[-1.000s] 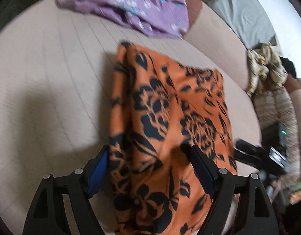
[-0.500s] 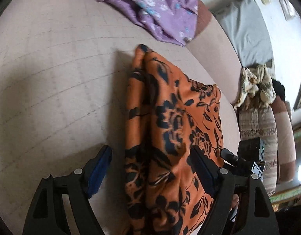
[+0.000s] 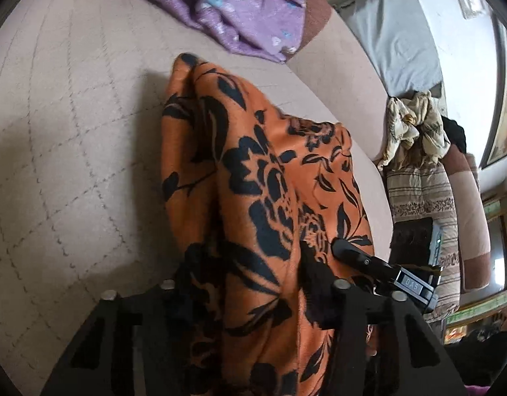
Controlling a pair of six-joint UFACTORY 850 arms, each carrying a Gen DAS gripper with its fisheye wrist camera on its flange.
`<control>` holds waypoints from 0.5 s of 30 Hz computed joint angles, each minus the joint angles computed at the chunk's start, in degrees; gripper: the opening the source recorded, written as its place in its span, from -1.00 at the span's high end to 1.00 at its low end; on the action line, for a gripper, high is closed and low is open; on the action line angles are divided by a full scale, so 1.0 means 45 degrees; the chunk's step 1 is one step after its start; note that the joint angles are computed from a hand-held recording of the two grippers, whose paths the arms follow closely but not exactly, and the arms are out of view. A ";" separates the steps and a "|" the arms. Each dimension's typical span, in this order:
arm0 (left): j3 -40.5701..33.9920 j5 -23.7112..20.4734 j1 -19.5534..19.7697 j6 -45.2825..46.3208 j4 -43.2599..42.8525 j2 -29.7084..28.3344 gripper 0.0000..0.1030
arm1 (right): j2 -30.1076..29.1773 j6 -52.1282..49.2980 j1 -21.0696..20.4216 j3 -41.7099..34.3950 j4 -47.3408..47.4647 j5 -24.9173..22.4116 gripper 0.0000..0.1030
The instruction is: Fold small clothes
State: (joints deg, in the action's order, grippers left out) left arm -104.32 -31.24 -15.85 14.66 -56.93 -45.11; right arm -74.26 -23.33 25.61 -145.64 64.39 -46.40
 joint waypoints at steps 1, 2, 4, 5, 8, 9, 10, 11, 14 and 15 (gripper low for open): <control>-0.0006 0.0095 -0.0060 -0.0008 0.0158 0.0057 0.11 | 0.0163 -0.0049 0.0039 0.0155 -0.0169 0.0166 0.21; -0.0070 0.0154 -0.0133 -0.0030 0.0299 0.0088 0.13 | 0.0420 -0.0213 0.0092 0.0432 -0.0350 0.0379 0.24; -0.0219 0.0205 -0.0269 -0.0069 0.0439 0.0095 0.17 | 0.1052 -0.0541 0.0186 0.1206 -0.0695 0.0787 0.26; -0.0319 0.0166 -0.0343 -0.0038 0.0440 0.0063 0.19 | 0.1423 -0.0855 0.0213 0.1728 -0.0661 0.1068 0.26; -0.0801 -0.0003 -0.0699 -0.0047 0.0734 -0.0122 0.21 | 0.2705 -0.2045 0.0152 0.3480 -0.0257 0.1960 0.27; -0.1001 -0.0045 -0.0854 0.0029 0.0749 -0.0197 0.21 | 0.2960 -0.2289 0.0083 0.3792 -0.0023 0.2032 0.27; -0.1136 -0.0066 -0.0946 0.0062 0.0750 -0.0242 0.21 | 0.3431 -0.2718 -0.0061 0.4434 0.0413 0.2179 0.27; -0.1326 -0.0061 -0.1097 0.0103 0.0742 -0.0307 0.21 | 0.3700 -0.2965 -0.0146 0.4787 0.0669 0.2273 0.27; -0.1938 -0.0157 -0.1507 0.0032 0.1000 -0.0558 0.21 | 0.4720 -0.4056 -0.0416 0.6251 0.1569 0.2598 0.27; -0.2211 -0.0280 -0.1652 -0.0118 0.1182 -0.0707 0.21 | 0.5001 -0.4313 -0.0482 0.6678 0.1819 0.2668 0.27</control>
State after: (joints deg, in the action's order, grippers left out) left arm -114.27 -32.50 -23.29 14.13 -51.61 -48.29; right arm -51.76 -42.74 23.44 -115.59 72.58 -34.40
